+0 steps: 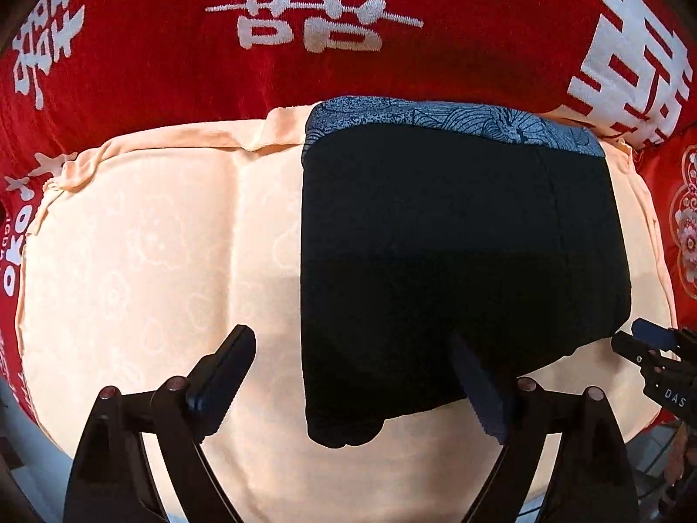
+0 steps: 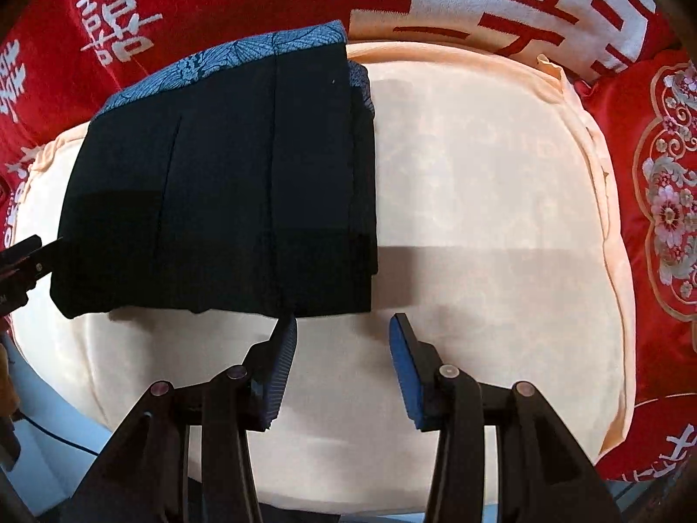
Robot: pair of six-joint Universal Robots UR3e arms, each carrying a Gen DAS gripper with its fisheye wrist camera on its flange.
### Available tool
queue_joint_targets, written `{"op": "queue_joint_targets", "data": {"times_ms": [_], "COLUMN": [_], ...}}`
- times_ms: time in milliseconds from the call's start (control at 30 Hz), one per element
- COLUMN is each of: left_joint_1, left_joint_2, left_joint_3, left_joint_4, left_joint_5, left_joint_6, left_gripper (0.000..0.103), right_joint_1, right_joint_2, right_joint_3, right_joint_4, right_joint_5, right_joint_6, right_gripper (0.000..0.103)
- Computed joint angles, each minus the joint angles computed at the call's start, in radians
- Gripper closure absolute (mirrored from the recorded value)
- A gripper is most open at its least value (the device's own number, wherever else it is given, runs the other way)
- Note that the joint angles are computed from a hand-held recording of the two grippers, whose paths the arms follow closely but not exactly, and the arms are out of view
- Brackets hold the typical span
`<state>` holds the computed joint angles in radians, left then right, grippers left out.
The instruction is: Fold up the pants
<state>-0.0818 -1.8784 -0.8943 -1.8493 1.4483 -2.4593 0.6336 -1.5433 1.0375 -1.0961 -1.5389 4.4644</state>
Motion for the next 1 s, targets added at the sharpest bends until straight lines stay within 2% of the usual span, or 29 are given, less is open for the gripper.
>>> {"op": "queue_joint_targets", "data": {"times_ms": [200,233,300,367,433,467,633,767,1000], "left_joint_1": [-0.005,-0.006,-0.008,-0.008,-0.007,-0.007,-0.03,-0.049,-0.074], "left_joint_2": [-0.045,-0.055,-0.071,-0.082,-0.1,-0.11,-0.158,-0.178,-0.214], "left_joint_3": [0.052,0.065,0.087,0.104,0.132,0.146,0.205,0.227,0.269], "left_joint_4": [-0.025,-0.031,-0.041,-0.045,-0.057,-0.064,-0.093,-0.091,-0.095], "left_joint_5": [0.015,0.017,0.017,0.018,0.016,0.014,0.019,0.041,0.057], "left_joint_6": [-0.021,-0.023,-0.026,-0.026,-0.028,-0.031,-0.049,-0.062,-0.093], "left_gripper": [0.012,0.012,0.012,0.012,0.012,0.012,0.012,0.012,0.012], "right_joint_1": [-0.006,-0.01,-0.021,-0.034,-0.051,-0.056,-0.064,-0.094,-0.133], "right_joint_2": [0.009,0.01,0.005,-0.003,-0.011,-0.013,-0.016,-0.091,-0.145], "right_joint_3": [-0.023,-0.029,-0.035,-0.033,-0.022,-0.016,-0.001,0.14,0.215], "right_joint_4": [-0.019,-0.023,-0.027,-0.033,-0.041,-0.049,-0.074,-0.171,-0.198], "right_joint_5": [0.01,0.006,-0.003,-0.012,-0.011,-0.011,-0.027,0.001,0.022], "right_joint_6": [0.021,0.025,0.028,0.028,0.02,0.018,0.01,0.002,-0.007], "right_gripper": [0.053,0.05,0.036,0.035,0.029,0.022,0.017,0.017,0.017]}}
